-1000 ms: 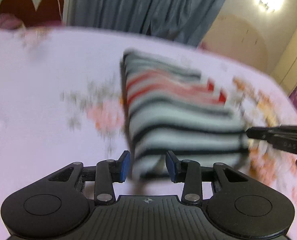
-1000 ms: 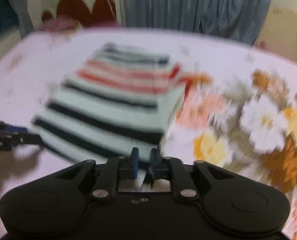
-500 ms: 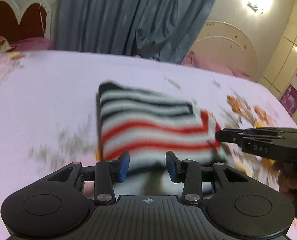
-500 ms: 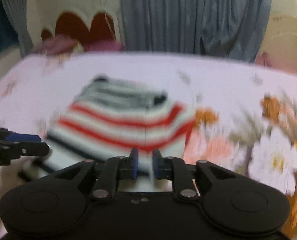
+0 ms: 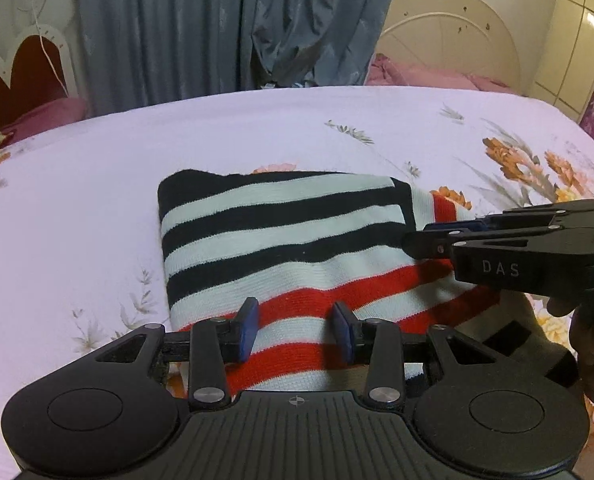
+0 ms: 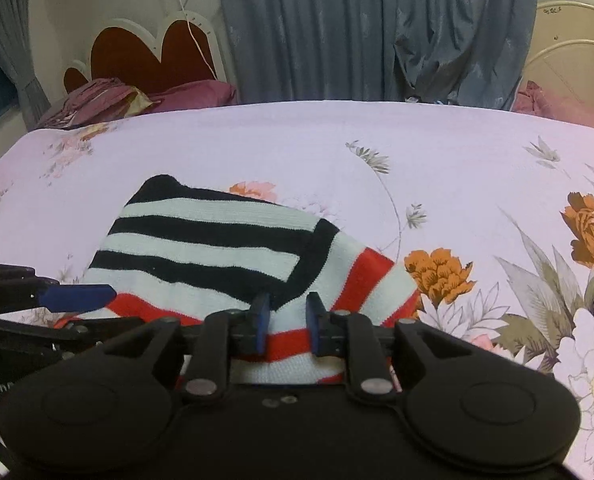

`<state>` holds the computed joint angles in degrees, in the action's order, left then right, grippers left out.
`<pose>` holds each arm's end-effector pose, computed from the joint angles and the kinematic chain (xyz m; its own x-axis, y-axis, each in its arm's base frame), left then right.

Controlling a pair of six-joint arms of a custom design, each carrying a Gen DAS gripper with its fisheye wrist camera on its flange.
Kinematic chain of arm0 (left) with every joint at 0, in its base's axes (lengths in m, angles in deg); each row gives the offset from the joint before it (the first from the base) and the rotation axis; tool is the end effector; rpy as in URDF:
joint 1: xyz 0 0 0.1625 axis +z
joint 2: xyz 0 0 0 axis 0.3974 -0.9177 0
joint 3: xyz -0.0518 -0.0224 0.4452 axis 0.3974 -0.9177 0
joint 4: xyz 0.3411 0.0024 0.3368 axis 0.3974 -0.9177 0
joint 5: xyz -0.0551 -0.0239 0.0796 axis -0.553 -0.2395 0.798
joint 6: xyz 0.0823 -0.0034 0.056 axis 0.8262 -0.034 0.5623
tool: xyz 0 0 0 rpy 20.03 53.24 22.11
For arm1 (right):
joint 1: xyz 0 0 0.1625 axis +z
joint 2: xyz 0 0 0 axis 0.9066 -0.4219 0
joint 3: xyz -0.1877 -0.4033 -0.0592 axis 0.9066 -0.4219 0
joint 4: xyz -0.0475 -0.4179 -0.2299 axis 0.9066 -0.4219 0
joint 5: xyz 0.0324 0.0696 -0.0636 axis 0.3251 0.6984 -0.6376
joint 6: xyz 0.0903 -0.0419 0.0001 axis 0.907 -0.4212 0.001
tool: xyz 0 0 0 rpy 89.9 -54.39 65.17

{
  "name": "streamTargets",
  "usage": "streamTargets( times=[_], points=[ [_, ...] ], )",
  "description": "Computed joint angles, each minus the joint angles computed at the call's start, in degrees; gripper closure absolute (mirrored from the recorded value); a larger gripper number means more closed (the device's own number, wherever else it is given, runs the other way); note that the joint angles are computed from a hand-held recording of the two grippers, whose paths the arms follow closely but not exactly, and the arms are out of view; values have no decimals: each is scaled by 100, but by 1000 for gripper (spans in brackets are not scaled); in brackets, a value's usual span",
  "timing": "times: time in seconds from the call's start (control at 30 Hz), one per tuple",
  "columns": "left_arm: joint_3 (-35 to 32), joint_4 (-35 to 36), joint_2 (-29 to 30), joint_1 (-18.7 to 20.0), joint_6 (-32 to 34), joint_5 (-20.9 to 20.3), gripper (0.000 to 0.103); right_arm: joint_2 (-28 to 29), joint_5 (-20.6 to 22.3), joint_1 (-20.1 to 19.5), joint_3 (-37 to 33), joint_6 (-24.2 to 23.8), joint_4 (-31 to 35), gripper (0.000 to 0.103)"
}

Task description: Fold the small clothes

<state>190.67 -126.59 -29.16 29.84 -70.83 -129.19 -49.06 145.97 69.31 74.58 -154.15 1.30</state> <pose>-0.0680 -0.3966 0.3076 -0.5687 0.6160 -0.5450 0.7877 0.5987 -0.1453 0.3945 -0.3308 0.0038 -0.7982 0.1209 0.5901 -0.3278 0.7347 -0.5939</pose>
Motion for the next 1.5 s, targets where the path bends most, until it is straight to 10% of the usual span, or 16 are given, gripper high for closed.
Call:
streamTargets(
  times=[0.4,0.53,0.67,0.8,0.97,1.17,1.27,1.5],
  points=[
    [109,819,-927,-419,-467,153,64,-150,6,468,64,338,273,78],
    [311,1611,-1470,-411,-713,476,18,-95,-131,797,246,887,594,72],
    [225,1496,-1531,-12,-1091,130,15,-112,-249,887,317,1021,648,57],
    [102,1221,-1497,284,-833,-127,15,-571,-29,991,706,1393,272,16],
    [-319,947,-827,1089,-1083,-1048,15,-1621,-1218,236,1829,1704,-997,32],
    [-546,916,-252,1762,-1431,-1956,14,-1958,-2438,-498,2294,1525,-1917,16],
    [-501,903,-171,1516,-1244,-1705,21,-1421,-2127,-362,1617,1447,-1143,18],
    [-201,829,-409,687,-483,-900,49,-373,-1133,159,433,1387,180,64]
  ],
)
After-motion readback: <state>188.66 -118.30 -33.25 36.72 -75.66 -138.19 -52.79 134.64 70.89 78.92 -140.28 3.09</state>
